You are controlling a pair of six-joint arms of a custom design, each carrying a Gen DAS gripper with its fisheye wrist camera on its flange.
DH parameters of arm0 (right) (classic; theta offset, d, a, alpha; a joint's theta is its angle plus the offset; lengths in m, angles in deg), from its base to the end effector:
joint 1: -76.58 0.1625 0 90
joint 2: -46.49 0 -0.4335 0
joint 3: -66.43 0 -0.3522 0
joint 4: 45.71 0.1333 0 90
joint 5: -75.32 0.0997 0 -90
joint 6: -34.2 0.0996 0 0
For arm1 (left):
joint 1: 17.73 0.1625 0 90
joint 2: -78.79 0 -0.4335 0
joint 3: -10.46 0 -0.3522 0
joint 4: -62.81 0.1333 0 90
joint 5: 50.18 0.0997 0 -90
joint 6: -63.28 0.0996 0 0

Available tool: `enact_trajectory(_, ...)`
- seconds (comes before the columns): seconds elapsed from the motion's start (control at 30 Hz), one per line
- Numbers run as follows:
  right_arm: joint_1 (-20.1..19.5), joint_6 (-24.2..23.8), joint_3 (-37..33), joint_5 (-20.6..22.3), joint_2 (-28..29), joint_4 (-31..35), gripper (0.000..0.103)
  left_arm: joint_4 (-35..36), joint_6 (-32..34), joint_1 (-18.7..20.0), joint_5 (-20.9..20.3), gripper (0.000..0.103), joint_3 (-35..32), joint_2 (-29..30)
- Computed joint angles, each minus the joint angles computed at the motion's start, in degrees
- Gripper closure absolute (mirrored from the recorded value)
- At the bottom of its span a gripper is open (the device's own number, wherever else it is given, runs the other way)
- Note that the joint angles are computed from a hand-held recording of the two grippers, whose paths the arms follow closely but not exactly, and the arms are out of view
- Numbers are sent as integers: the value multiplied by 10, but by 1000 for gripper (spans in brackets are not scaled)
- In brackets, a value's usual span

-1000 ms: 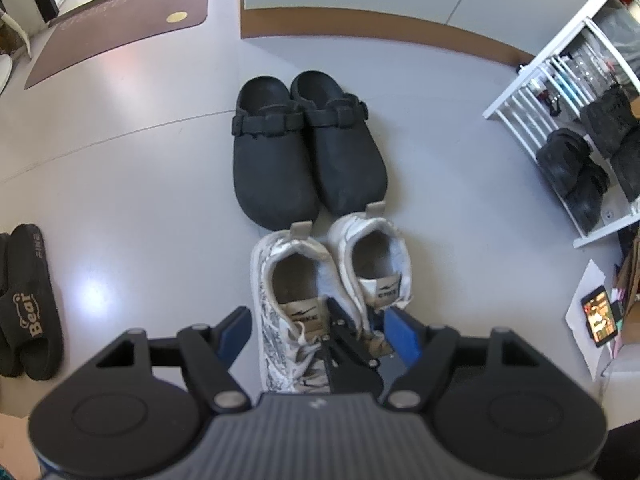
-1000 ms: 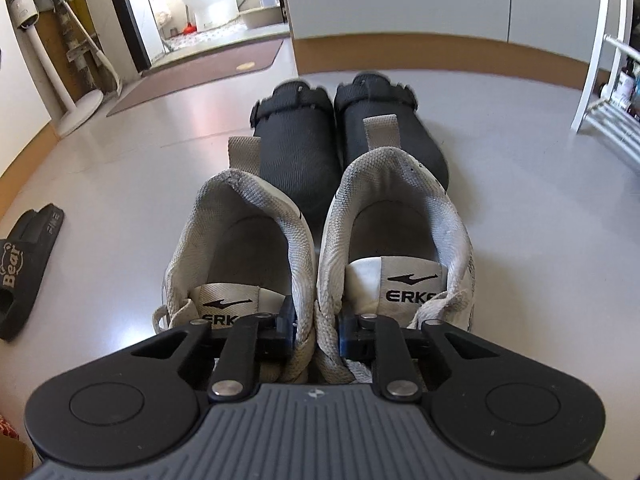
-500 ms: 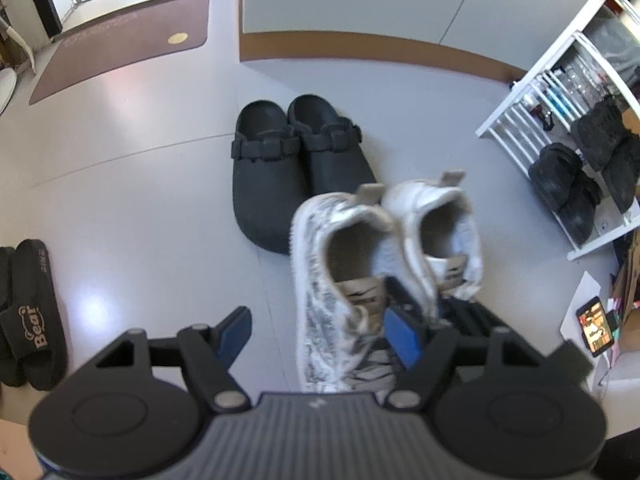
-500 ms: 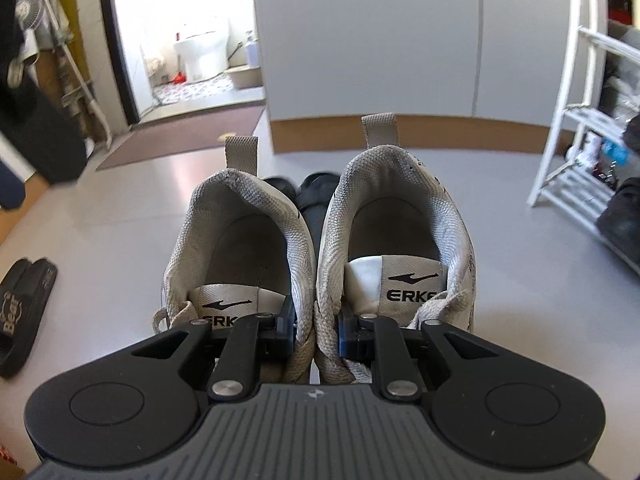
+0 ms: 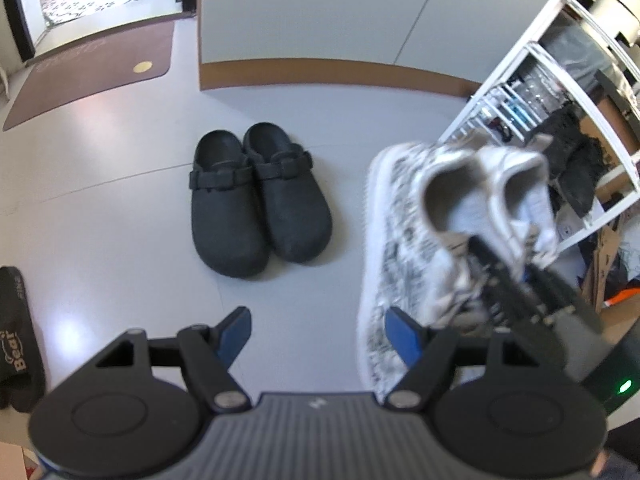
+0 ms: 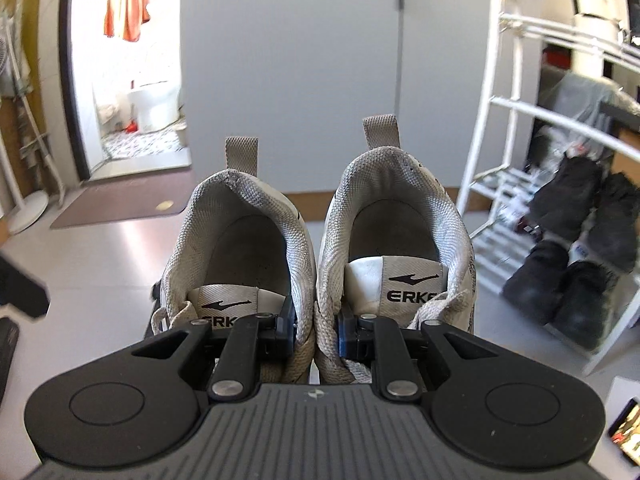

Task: Organize scattered shoes
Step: 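Lift and carry the white sneaker pair with the right tool to the rack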

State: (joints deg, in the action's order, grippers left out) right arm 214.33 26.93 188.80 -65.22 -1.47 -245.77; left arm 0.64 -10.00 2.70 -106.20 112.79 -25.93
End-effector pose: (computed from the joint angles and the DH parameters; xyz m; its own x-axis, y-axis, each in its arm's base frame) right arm 0.4101 -0.2964 0.1519 -0.6782 -0.2357 0.6961 -0.6929 0.5207 -0.4988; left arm -0.2117 -0.2805 0.4790 -0.8290 -0.0542 -0.5566 0.1817 0.9152 -0.3598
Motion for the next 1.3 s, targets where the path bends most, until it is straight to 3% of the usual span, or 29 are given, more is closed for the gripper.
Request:
enact_trajectory(0.2, 1, -14, -39, -28, -40, 32, 83, -27, 16, -18, 7, 27, -8, 11)
enact_trajectory(0.43, -8, -103, -100, -44, -74, 43, 83, -50, 32, -23, 20, 24, -17, 23)
enact_trajectory(0.7, -21, -160, -157, -56, -96, 49, 83, -64, 41, -20, 20, 24, -15, 32)
enact_trajectory(0.87, -47, -197, -185, -58, -100, 29, 83, -69, 44, -16, 20, 24, -13, 37)
enact_trajectory(1.3, -123, -223, -287, -68, -90, 16, 83, -70, 54, -4, 12, 25, -7, 44)
